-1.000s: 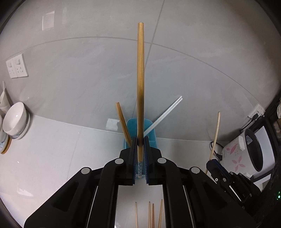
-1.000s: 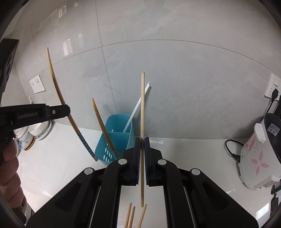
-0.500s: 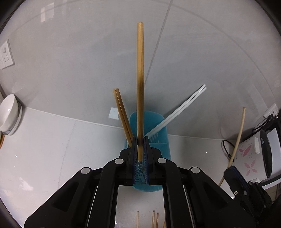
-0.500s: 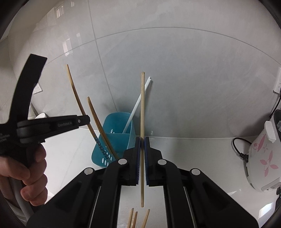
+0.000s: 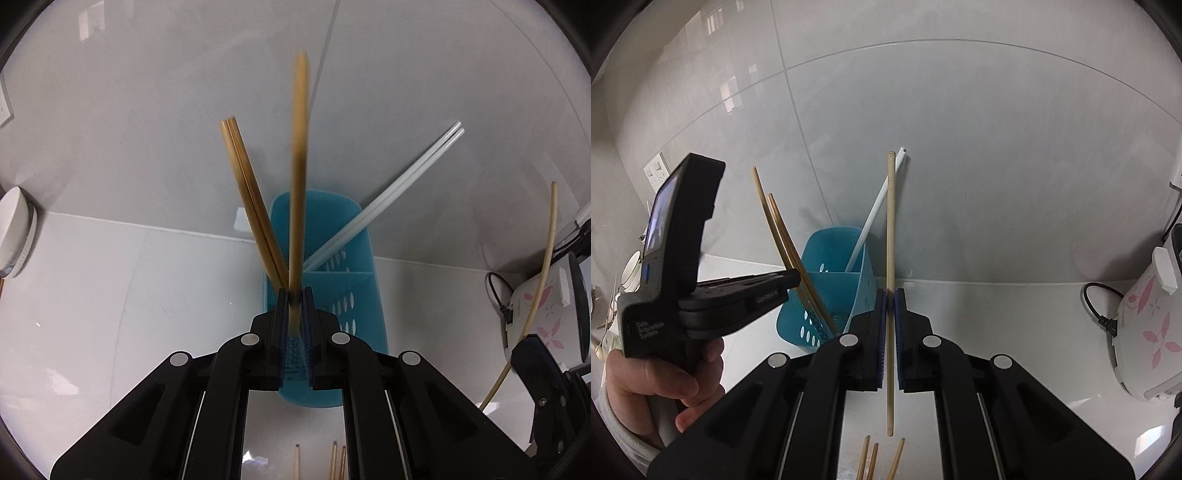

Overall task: Organize utensils
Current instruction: 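Drop the left tool's chopstick into the holder by opening the left tool, then lower the right tool's chopstick into the holder and open the right tool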

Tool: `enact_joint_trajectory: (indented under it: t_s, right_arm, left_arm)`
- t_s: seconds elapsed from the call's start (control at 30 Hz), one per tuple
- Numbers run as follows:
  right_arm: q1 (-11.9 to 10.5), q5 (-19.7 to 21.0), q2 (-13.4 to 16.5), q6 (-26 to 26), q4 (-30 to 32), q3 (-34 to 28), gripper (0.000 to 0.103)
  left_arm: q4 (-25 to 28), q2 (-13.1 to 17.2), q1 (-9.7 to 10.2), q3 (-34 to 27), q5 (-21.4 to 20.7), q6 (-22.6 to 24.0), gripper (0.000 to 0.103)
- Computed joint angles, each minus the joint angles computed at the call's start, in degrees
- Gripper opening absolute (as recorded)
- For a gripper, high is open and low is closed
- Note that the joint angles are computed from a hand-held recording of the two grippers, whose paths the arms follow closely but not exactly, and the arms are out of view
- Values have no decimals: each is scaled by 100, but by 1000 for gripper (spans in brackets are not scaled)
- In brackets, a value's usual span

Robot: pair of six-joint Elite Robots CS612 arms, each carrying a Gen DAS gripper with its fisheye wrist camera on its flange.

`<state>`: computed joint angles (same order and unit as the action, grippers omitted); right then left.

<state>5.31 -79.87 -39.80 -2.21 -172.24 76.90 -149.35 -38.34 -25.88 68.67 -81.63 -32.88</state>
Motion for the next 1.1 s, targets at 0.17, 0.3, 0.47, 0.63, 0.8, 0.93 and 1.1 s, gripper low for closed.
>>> enact_joint_trajectory:
  t_s: [0.17, 0.3, 0.47, 0.63, 0.8, 0.93, 1.1]
  right_arm:
    - [9, 9, 11, -95, 48, -32, 4]
    - [10, 107, 51, -134, 9, -104, 4]
    - [-14, 489, 154, -125, -108, -261, 4]
    - [-16, 754, 291, -82, -234, -467, 4]
    - [15, 969, 434, -112, -424, -637, 4]
    - [59, 1083, 573, -210, -549, -801, 4]
    - [114, 1142, 722, -321, -779, -910, 4]
  left_arm:
    - [-102, -90, -31, 136, 232, 68, 21]
    - [-339, -228, -39, 372, 346, 46, 46]
    - [-576, -394, -40, 659, 383, 119, 73]
    - [-812, -538, -17, 936, 406, 121, 86]
    - [-970, -618, -10, 1135, 455, 168, 94]
    - [-1054, -671, 15, 1244, 484, 138, 97]
    - [-1071, -690, 37, 1327, 559, 158, 97]
